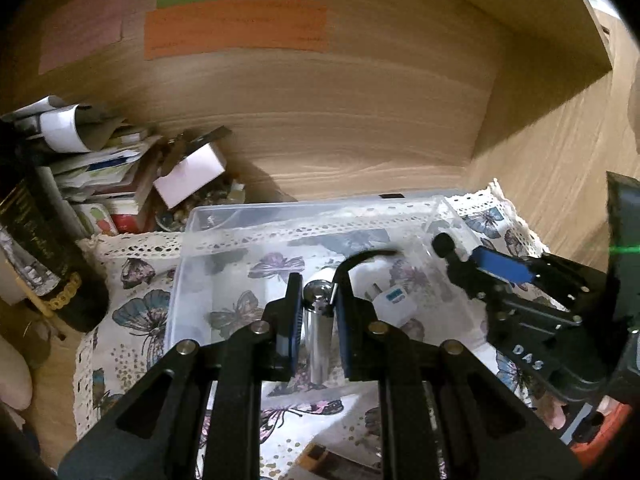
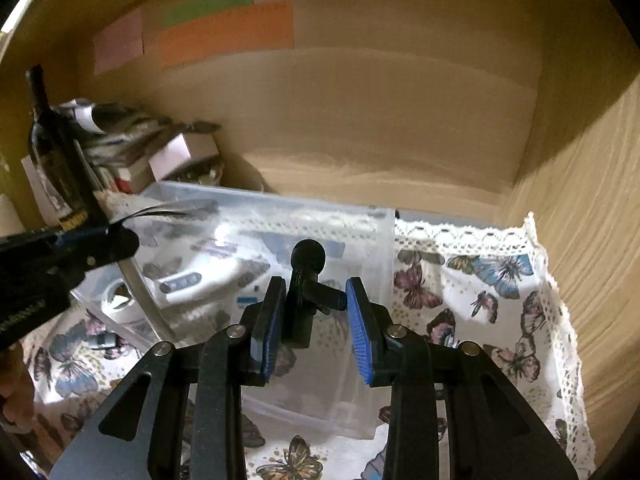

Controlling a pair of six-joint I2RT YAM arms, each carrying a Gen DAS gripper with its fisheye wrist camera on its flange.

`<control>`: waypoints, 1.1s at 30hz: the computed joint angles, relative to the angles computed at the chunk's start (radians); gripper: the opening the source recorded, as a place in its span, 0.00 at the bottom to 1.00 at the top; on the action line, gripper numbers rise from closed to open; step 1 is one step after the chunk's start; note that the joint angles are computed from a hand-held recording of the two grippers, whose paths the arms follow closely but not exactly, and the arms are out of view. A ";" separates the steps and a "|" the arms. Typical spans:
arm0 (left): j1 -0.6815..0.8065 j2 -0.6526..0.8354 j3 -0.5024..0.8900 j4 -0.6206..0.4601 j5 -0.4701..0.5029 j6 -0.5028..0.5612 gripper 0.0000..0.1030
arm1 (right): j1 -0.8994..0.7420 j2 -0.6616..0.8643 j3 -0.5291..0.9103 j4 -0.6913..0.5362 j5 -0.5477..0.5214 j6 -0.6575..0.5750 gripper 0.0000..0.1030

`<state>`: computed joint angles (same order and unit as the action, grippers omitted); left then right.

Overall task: Organize rigid objects
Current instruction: 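Lift the silver tube into the clear box with the left gripper while the right gripper grasps the black clip, then open the left gripper over the box and reach for the black-and-gold lighter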

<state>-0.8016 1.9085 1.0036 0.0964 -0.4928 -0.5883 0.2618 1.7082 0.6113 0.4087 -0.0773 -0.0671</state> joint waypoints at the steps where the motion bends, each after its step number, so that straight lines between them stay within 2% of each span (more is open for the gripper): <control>1: 0.000 0.008 0.008 0.000 0.003 0.006 0.15 | 0.002 0.010 0.007 -0.004 0.000 -0.002 0.28; 5: 0.016 0.053 0.058 -0.024 0.033 0.015 0.15 | 0.008 0.038 0.028 -0.026 0.006 -0.007 0.28; 8: 0.045 0.082 0.089 -0.056 0.107 -0.019 0.15 | 0.011 0.035 0.028 -0.031 0.011 -0.012 0.28; 10: 0.058 0.087 0.086 -0.054 0.156 -0.041 0.19 | 0.008 0.031 0.031 -0.038 0.005 -0.012 0.28; 12: 0.053 0.080 0.076 -0.051 0.160 -0.054 0.22 | 0.006 0.027 0.032 -0.044 -0.001 -0.011 0.28; 18: 0.019 0.025 0.040 -0.067 0.100 -0.062 0.36 | -0.003 -0.026 0.006 -0.057 -0.031 -0.012 0.29; 21: -0.009 -0.020 0.012 -0.082 0.037 -0.063 0.44 | 0.000 -0.085 -0.032 -0.046 -0.037 -0.018 0.36; 24: -0.032 -0.073 -0.021 -0.093 0.009 -0.066 0.47 | 0.007 -0.150 -0.078 -0.027 -0.036 -0.017 0.41; 26: -0.056 -0.108 -0.046 -0.103 -0.027 -0.076 0.51 | 0.010 -0.191 -0.106 -0.023 -0.041 -0.018 0.43; 28: -0.079 -0.134 -0.069 -0.113 -0.068 -0.088 0.60 | 0.012 -0.241 -0.143 -0.019 -0.044 -0.019 0.44; 33: -0.121 -0.168 -0.121 -0.147 -0.115 -0.133 0.66 | 0.015 -0.330 -0.223 -0.024 -0.054 -0.031 0.49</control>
